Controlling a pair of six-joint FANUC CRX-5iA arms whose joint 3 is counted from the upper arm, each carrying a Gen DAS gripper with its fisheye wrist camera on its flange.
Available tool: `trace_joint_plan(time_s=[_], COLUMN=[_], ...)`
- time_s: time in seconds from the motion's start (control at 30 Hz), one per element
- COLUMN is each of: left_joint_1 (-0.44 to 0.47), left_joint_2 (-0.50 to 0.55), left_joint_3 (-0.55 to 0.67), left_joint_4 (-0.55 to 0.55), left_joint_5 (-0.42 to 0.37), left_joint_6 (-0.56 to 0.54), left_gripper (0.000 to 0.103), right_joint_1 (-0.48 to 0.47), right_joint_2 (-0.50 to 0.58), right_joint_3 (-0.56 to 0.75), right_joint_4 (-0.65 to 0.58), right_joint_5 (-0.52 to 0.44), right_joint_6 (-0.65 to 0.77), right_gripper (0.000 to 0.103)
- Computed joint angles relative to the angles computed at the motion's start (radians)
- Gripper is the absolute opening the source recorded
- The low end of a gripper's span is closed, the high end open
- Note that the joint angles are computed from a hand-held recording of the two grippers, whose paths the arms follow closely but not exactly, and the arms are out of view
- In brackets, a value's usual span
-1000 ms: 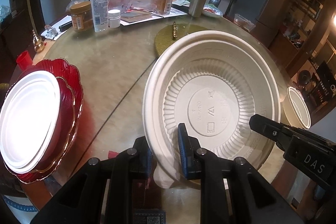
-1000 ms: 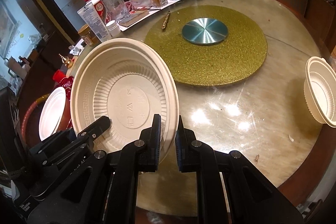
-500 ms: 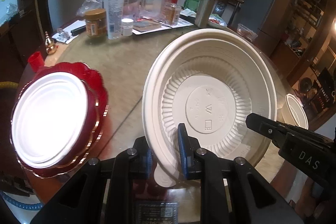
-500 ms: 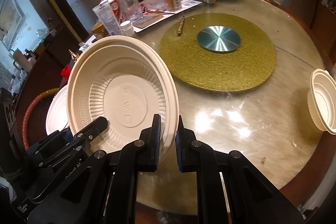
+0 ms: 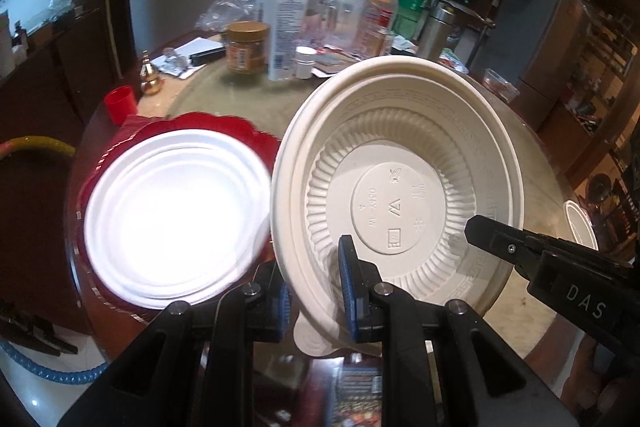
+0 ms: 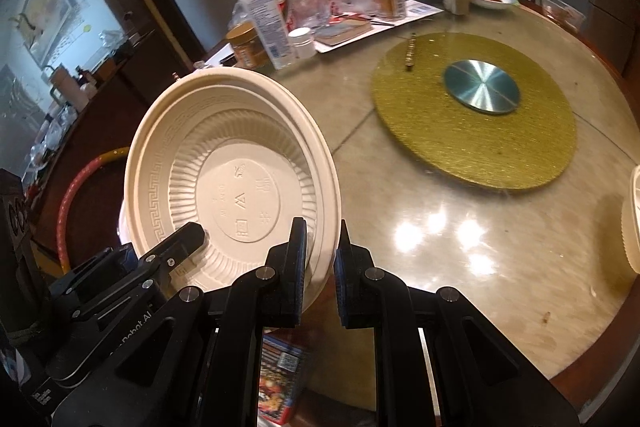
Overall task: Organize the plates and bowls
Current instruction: 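Carry the held beige bowl with both grippers over the red plate stack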
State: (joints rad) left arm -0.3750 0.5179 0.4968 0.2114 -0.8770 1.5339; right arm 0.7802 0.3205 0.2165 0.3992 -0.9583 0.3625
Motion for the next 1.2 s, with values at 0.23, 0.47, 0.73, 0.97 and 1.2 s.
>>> trace_joint_plan(time_s=[0.23,0.47,0.73,0.97,1.2], left_joint_1=[0.019,0.033,0.036,0.049,0.074], left_joint_2=[-0.026,-0.039,-0.039,-0.057,-0.05], left_joint_3=[-0.027,-0.05,-0.051,-0.064,-0.047], left_joint_4=[-0.02,-0.002,0.016,-0.035,-0.064], left_joint_5=[0.017,0.039,0.042,0.038,0.028], left_joint_6=[0.017,-0.001,-0.036,0.023,0.058], left_gripper=[0.02,0.02,0.02,0.02,0.02], right_joint_1=[0.009,0.02,0.024,0.021,0.016], right_joint_2=[0.033,0.048,0.038,0.08,0.163], right_joint_3=[0.05,0.072,0.069,0.132,0.259], right_joint_4=[-0.012,-0.008,0.012,-0.035,-0.083], right_joint_5=[0.005,0.001,0.0,0.004,-0.031], right_joint_6=[0.033,0.036,0.019,0.09,0.174], right_gripper=[0.012,0.012,0.012,0.012,0.012])
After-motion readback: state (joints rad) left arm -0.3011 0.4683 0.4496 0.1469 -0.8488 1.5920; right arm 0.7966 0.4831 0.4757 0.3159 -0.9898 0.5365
